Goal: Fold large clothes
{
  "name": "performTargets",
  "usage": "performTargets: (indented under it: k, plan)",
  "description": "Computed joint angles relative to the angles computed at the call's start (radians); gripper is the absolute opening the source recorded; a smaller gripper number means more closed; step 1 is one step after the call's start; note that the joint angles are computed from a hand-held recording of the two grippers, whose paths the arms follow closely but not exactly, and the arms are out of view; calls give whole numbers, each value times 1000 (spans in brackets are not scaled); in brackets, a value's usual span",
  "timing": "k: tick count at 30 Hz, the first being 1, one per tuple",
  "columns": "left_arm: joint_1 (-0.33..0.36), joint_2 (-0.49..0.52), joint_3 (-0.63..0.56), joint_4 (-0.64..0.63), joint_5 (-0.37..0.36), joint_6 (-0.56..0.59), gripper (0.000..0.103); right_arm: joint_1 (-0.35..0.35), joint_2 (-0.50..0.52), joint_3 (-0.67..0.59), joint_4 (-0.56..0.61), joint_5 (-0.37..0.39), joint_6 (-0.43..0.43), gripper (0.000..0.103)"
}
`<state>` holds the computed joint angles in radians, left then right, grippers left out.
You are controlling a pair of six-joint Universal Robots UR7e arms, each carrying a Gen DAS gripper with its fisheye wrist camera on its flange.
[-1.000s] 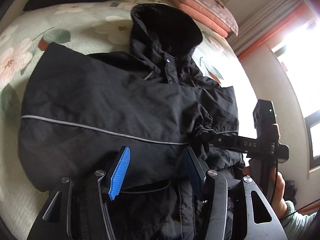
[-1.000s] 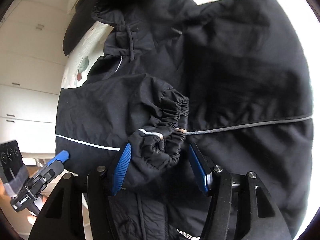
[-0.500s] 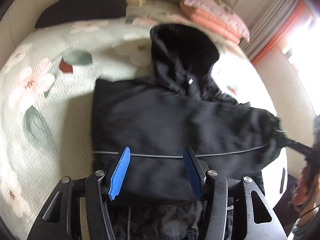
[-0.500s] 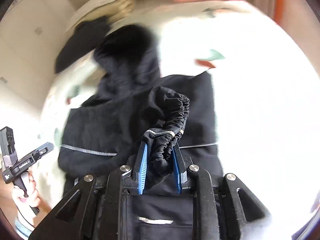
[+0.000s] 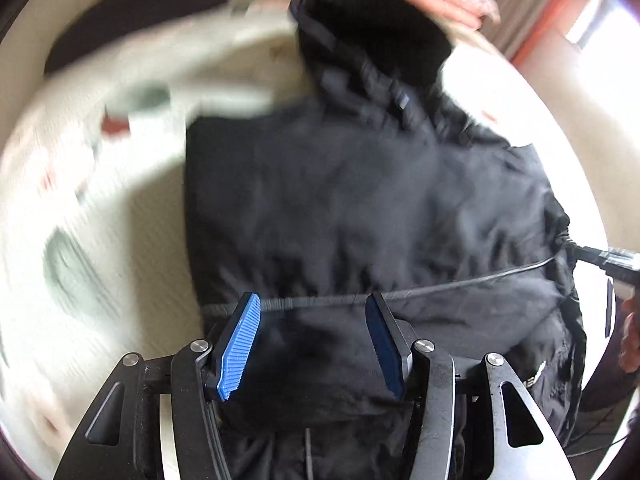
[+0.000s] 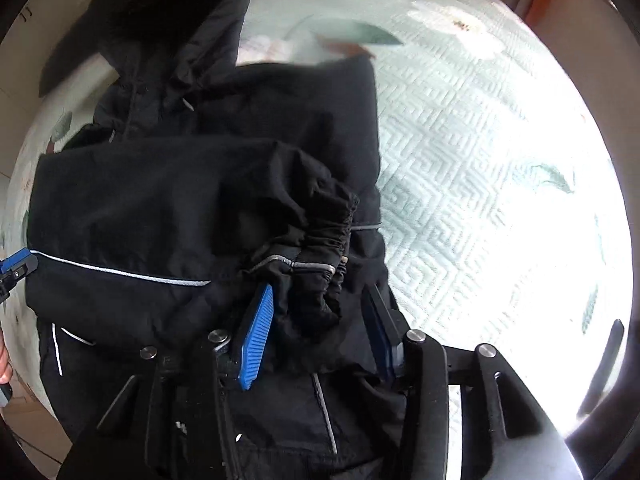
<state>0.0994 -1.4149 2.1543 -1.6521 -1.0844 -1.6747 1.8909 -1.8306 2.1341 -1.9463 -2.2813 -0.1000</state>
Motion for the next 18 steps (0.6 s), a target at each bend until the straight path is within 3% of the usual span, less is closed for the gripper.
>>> performTargets:
  k: [3, 7, 11, 13, 16, 18]
  plan:
    - [31, -7, -28, -27, 53, 97, 57, 95, 72, -40, -33, 57, 16, 56]
    - [135, 16, -3, -169, 64, 242, 57, 101, 240, 8, -201, 126, -3, 56]
    - [213, 63, 53, -261, 36, 329, 56, 57, 410, 64, -309, 42, 30, 50]
    - [218, 51, 87, -316, 38, 342, 56, 57, 414, 84, -370, 41, 23, 51]
    - [200, 27, 68, -280, 31, 342, 57, 99, 396, 38, -259, -1, 84, 52]
    - [167, -20, 73, -273, 23, 328, 57, 127, 321, 22, -197, 11, 100, 52]
